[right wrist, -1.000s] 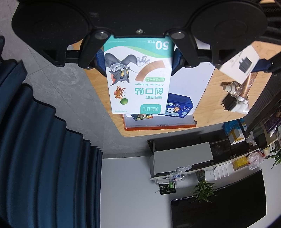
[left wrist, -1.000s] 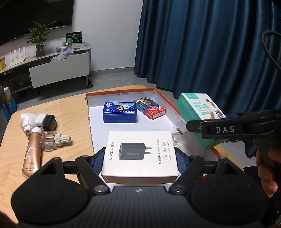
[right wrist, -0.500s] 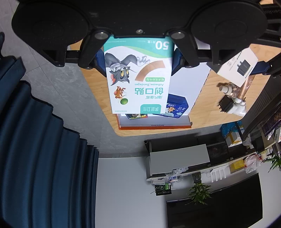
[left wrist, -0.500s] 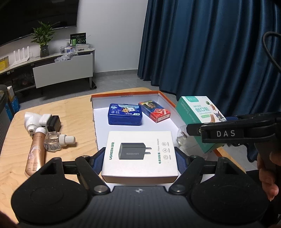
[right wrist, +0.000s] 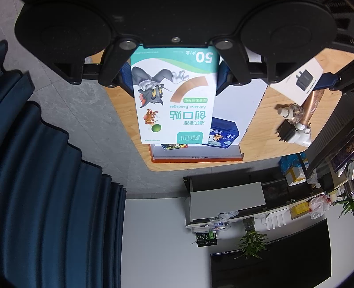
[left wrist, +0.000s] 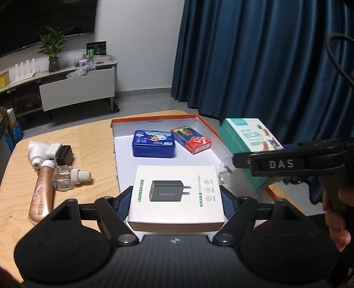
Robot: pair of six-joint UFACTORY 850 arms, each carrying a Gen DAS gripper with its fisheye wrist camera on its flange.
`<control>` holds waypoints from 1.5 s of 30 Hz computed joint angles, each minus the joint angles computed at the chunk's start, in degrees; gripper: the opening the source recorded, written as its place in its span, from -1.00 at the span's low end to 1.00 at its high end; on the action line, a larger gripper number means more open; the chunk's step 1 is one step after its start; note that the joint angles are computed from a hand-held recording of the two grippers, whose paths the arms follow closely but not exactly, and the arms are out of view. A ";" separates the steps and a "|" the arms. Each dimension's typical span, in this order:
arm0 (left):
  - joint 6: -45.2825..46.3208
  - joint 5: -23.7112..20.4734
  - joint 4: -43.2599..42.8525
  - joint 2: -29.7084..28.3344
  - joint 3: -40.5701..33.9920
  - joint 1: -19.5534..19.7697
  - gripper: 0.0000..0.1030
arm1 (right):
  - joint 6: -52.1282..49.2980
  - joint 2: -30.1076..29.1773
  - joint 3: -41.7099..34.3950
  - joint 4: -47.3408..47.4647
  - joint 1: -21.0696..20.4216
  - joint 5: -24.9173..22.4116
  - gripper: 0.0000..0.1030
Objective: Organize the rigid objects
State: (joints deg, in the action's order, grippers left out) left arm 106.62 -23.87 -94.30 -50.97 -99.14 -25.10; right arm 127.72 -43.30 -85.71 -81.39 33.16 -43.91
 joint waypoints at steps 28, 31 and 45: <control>2.88 6.55 -7.68 -1.86 -4.28 1.42 0.53 | 3.90 2.27 3.15 -1.10 -0.60 -3.10 0.63; 2.34 7.73 -8.32 -2.55 -5.80 1.63 0.53 | 5.42 3.33 4.65 -1.07 -0.86 -4.48 0.63; -2.00 9.28 -5.34 -3.55 -8.22 1.86 0.53 | 7.37 4.11 5.95 -1.58 -1.52 -5.09 0.63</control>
